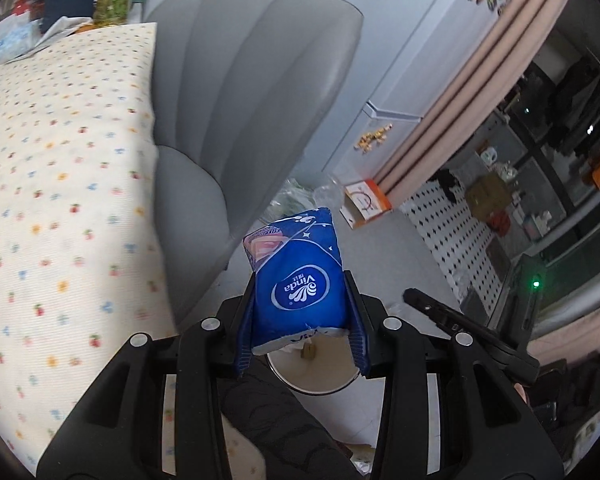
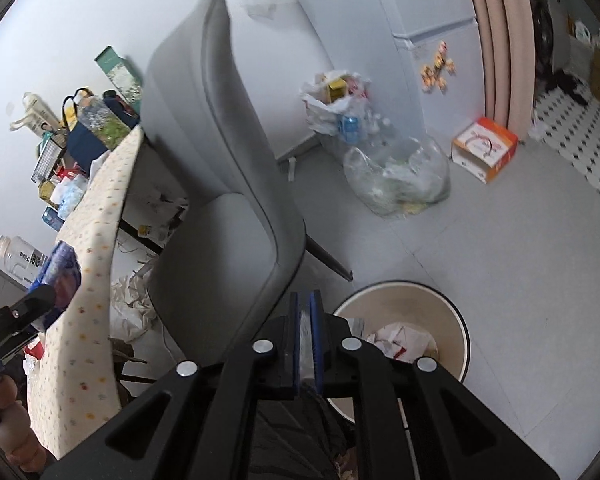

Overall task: Collect trash
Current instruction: 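Open both tools over the bin to drop the tissue pack and blister pack, then move both open tools back over the table trash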

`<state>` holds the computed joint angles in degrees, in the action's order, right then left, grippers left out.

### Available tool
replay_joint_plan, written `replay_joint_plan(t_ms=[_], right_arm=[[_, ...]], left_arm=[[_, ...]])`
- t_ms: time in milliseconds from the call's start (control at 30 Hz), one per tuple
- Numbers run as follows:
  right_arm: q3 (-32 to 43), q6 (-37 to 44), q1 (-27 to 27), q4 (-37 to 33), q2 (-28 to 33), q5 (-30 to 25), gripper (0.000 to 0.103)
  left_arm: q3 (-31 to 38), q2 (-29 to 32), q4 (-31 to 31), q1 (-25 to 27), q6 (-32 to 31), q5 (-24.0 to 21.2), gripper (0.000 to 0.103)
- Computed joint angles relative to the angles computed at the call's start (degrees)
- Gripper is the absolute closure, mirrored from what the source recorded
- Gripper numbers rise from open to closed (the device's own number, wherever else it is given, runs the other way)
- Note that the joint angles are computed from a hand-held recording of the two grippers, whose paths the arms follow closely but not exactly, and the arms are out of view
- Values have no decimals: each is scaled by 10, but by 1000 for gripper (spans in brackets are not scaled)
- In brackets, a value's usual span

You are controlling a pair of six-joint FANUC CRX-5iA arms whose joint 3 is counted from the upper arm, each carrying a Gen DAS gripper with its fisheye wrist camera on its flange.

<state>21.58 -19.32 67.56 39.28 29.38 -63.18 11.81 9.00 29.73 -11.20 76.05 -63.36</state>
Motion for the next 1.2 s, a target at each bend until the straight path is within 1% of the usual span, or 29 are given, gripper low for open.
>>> replay_joint_plan(t_ms=[33,67,200,300,367,433,533,567,633,667,700,800,867,967,1100,1200], right_arm=[[-13,-15,1,8,-5,1,50],[-20,-23,3,18,-8,-3,49],[-43,-41,6,18,-23,-4,49],[-51,-54,13,22,-32,-28,49],[-65,-72,19,30,-44,-39,44],[-72,-82,27,34,-52,-63,38],[-93,-107,36,40,-72,-83,35],[-100,-114,39,43,-78,-88,34],[-112,-129,45,48,-89,-104,34],[-114,-134,47,51,-92,-113,34],[-117,-139,49,53,-95,-120,33],[-126,-153,54,58,-103,-127,33],[-123,-152,54,58,-100,-123,32],[-105,-132,49,55,-86,-109,29],[-47,-74,39,47,-47,-101,22],[17,-22,35,55,-8,-101,16]], left_arm=[[6,5,-4,-5,2,-2,64],[11,9,-7,-10,5,-4,64],[36,33,-15,-28,10,-19,64],[58,53,-24,-47,12,-29,64],[70,64,-26,-57,10,-34,64],[83,77,-26,-68,8,-41,64],[102,96,-22,-86,7,-52,64],[103,101,-15,-89,0,-56,62],[129,123,-9,-99,-17,-77,51],[137,129,-11,-103,-20,-81,35],[138,129,-10,-106,-21,-75,22],[123,120,10,-103,-30,-52,11],[120,115,13,-98,-29,-47,9],[106,99,8,-85,-25,-35,9],[68,59,5,-53,-16,-2,9],[35,24,8,-27,-13,21,8]])
